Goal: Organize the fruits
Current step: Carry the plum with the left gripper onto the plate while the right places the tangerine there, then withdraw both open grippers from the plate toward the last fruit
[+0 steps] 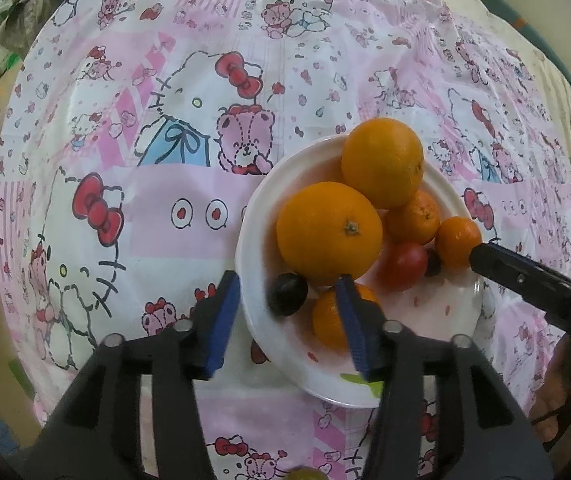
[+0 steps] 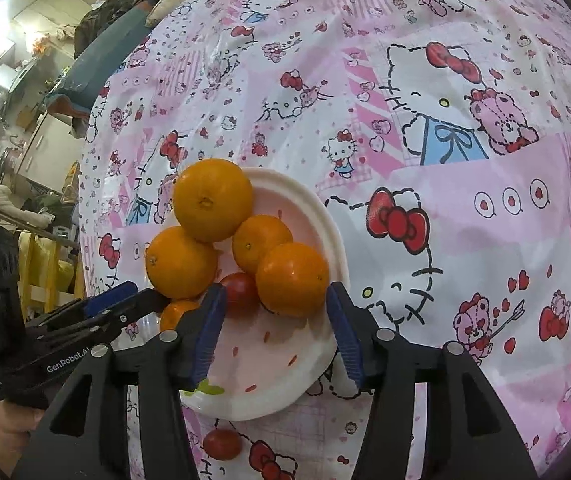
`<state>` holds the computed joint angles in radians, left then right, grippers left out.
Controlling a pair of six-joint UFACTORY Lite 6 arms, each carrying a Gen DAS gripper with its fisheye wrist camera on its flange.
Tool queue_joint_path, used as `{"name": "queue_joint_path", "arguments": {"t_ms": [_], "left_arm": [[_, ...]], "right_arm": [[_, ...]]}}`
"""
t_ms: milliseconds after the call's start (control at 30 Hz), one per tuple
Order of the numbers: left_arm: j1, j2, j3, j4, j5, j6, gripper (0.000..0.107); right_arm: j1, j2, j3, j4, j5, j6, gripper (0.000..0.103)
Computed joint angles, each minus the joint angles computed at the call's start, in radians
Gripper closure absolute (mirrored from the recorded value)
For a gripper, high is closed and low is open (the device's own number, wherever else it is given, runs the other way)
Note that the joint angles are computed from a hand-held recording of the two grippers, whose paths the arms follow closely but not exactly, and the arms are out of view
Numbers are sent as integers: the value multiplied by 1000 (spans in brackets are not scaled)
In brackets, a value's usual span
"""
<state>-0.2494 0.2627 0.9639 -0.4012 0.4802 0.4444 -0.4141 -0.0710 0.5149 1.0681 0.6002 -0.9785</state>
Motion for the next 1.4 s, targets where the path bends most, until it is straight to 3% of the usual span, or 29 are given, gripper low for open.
{"name": "queue_joint_path", "arguments": {"t_ms": [133, 200, 267, 467, 933, 1400], "left_arm": [[5, -11, -4, -6, -2, -4, 40], [7, -21, -10, -8, -8, 0, 37], [8, -29, -14, -14, -8, 10, 36], [2, -49, -27, -11, -15, 12, 35], [28, -149, -69, -32, -9, 37, 35], [114, -502, -243, 8, 138, 100, 35]], "right_arm": [[2, -16, -1, -5, 6, 9, 37], [-1, -29, -2, 0, 12, 10, 33], [-9, -45, -3, -2, 22, 15, 27], [-6, -67, -2, -24, 22, 36, 22], [-59, -218, -42, -88, 79, 110, 20], [-236, -706, -197, -267, 381, 301, 19]]}}
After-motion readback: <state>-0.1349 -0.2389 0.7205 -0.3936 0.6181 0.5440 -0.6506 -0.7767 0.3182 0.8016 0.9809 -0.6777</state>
